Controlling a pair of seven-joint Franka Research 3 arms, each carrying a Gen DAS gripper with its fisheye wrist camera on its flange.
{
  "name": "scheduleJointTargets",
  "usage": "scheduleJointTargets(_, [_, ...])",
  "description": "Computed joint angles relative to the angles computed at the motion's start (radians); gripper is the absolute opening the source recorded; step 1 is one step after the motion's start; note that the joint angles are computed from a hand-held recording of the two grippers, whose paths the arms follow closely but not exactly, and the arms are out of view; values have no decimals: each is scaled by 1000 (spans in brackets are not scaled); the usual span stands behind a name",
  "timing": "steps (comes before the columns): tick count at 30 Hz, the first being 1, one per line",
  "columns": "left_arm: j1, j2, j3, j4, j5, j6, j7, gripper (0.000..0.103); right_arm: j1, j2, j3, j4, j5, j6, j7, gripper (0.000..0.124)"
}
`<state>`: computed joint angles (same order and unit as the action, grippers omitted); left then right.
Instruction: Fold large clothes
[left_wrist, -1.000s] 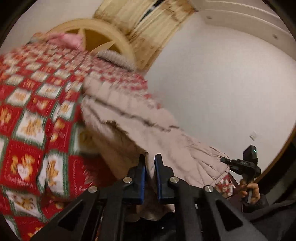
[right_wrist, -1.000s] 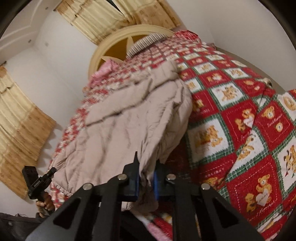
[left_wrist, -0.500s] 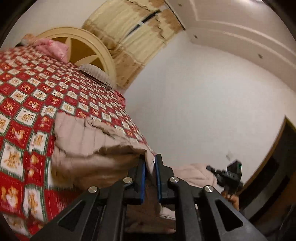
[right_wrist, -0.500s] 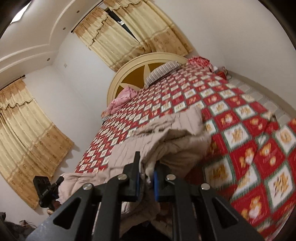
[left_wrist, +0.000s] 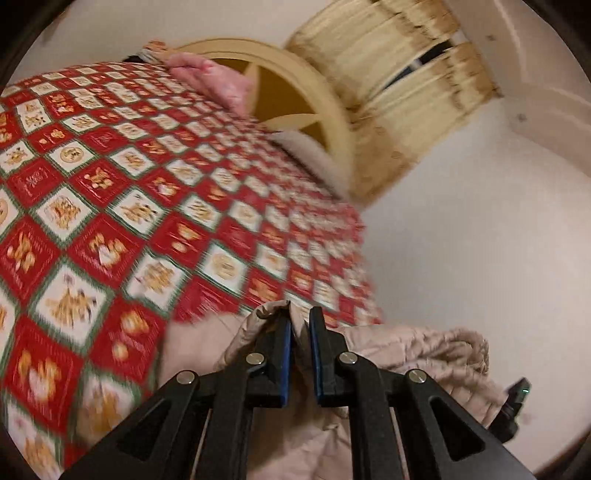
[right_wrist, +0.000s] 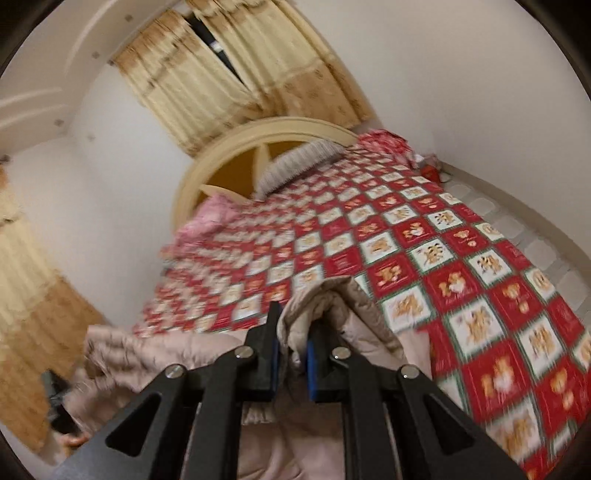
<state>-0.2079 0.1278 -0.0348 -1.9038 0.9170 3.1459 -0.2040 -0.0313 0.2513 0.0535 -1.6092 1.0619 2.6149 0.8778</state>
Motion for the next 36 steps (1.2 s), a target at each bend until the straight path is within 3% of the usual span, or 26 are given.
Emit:
scheduleJointTargets(5, [22,195,-42,178,-213,-239,209,9,78,277,-39,199,-249,121,230,17])
scheduleJointTargets(8, [-3,248,-17,231,-253,-378,230,9,85,361,-42,228,-319,166,315,23])
scheduleJointTargets(9, [12,264,-28,233,-295,-382,252,9,67,377,-19,230,-316,178,308,23])
scheduleJointTargets(11, [59,288,-58,187,-406,-316,283,9,13,381,51,219,-285,204,266,25])
scheduleJointTargets(12, [51,293,-38,152,-446,-255,271,9,-3,378,73,214,-281,211,257,26])
scheduleJointTargets(13, [21,285,18,97,-416,-138,189,9,-10,385,82,220,-287,212,257,27])
scheduleJointTargets(14, [-7,276,64,64,-380,-70,118,9,-11,385,83,218,-299,212,264,27])
scheduleJointTargets(15, [-16,272,75,56,-383,-59,117,9,-6,385,76,221,-318,203,282,28])
scheduleJointTargets(17, [26,259,14,66,-436,-125,210,9,-7,387,70,232,-345,170,316,29])
scheduleJointTargets(19, [23,227,9,68,-441,-180,253,9,-33,412,91,293,-361,87,359,33])
scheduleJointTargets(21, [-50,175,86,56,-313,-194,202,9,-125,379,179,279,-201,54,268,38])
scheduleJointTargets(22, [-80,149,108,62,-232,-232,180,9,-150,346,209,241,-119,89,204,48])
scheduleJointTargets(23, [-93,136,107,77,-182,-276,175,9,-202,279,269,168,17,163,70,68])
scheduleJointTargets(25, [-103,114,80,111,-122,-367,209,9,-247,189,326,89,217,249,-154,88])
scheduleJointTargets(27, [-97,117,32,158,-109,-412,290,9,-258,116,341,38,234,223,-258,83])
scheduleJointTargets(29, [-85,149,-29,222,-122,-426,407,9,-183,70,275,5,63,163,-192,43])
scheduleJointTargets(30, [-84,176,-58,265,-141,-435,478,9,-151,51,256,-13,9,148,-179,37])
scheduleJointTargets(33, [-112,303,-122,432,-230,-465,666,9,-76,18,244,-56,-34,152,-241,34])
scheduleJointTargets(36, [-145,460,-150,635,-330,-499,791,10,42,52,192,-48,-171,190,-165,34])
